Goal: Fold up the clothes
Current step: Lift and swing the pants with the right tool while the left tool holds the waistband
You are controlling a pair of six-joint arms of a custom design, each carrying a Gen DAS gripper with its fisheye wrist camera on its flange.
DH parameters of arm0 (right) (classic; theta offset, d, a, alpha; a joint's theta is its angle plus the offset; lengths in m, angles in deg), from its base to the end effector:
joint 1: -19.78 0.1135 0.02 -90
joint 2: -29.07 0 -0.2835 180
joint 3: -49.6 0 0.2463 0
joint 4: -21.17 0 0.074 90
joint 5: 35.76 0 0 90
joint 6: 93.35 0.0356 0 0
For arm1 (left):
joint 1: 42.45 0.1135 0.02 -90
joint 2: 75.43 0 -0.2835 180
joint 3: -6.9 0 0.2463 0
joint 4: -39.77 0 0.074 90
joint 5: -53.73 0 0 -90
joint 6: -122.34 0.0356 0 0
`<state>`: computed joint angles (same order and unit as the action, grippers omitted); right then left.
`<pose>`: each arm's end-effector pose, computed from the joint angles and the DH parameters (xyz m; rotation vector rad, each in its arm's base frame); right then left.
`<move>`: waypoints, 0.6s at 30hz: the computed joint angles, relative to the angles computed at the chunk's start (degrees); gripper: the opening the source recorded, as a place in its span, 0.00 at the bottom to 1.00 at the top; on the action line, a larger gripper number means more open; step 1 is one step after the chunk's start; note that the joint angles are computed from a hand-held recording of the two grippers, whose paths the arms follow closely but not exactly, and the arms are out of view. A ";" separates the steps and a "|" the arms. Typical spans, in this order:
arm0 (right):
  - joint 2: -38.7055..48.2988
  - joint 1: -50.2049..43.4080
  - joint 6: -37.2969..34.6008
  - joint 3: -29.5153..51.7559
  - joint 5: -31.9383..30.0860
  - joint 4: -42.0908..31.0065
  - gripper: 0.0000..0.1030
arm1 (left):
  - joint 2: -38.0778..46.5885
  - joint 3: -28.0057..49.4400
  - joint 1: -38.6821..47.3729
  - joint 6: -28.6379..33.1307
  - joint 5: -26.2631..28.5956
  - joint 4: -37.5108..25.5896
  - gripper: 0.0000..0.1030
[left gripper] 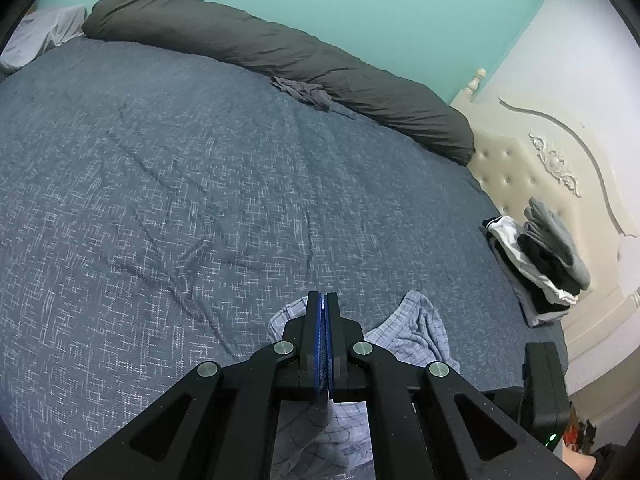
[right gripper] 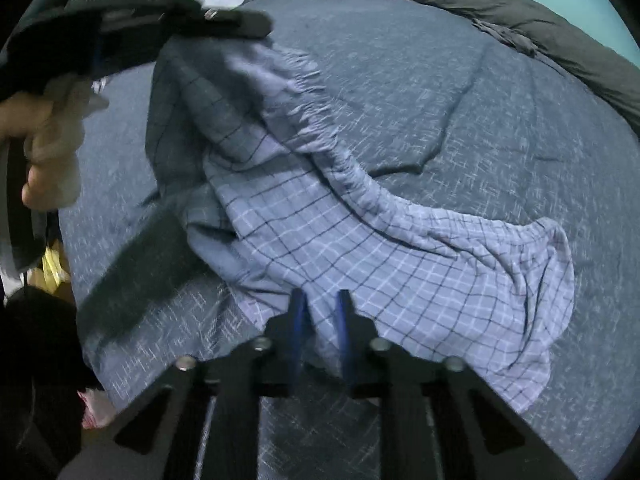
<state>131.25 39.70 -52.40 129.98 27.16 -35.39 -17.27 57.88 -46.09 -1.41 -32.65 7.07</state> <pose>0.3046 0.1276 0.1956 -1.6259 2.2468 0.5751 0.1983 -0.0149 0.2533 -0.5644 2.2291 -0.4134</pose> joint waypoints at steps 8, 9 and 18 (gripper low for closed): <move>-0.44 -8.75 0.08 7.04 -6.89 -3.81 0.01 | -0.33 -0.26 -0.69 -0.82 -0.49 0.22 0.01; 0.48 -9.67 0.68 8.78 -7.50 -4.07 0.00 | -0.25 -0.09 -0.91 -1.08 -0.33 0.24 0.01; 6.16 -22.09 -7.48 23.64 -9.99 -16.11 0.00 | 1.86 1.10 -3.98 -1.41 0.12 0.35 0.03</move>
<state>137.41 17.61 -59.88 153.62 17.17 -51.50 -15.41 58.98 -50.08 -2.82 -32.53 7.42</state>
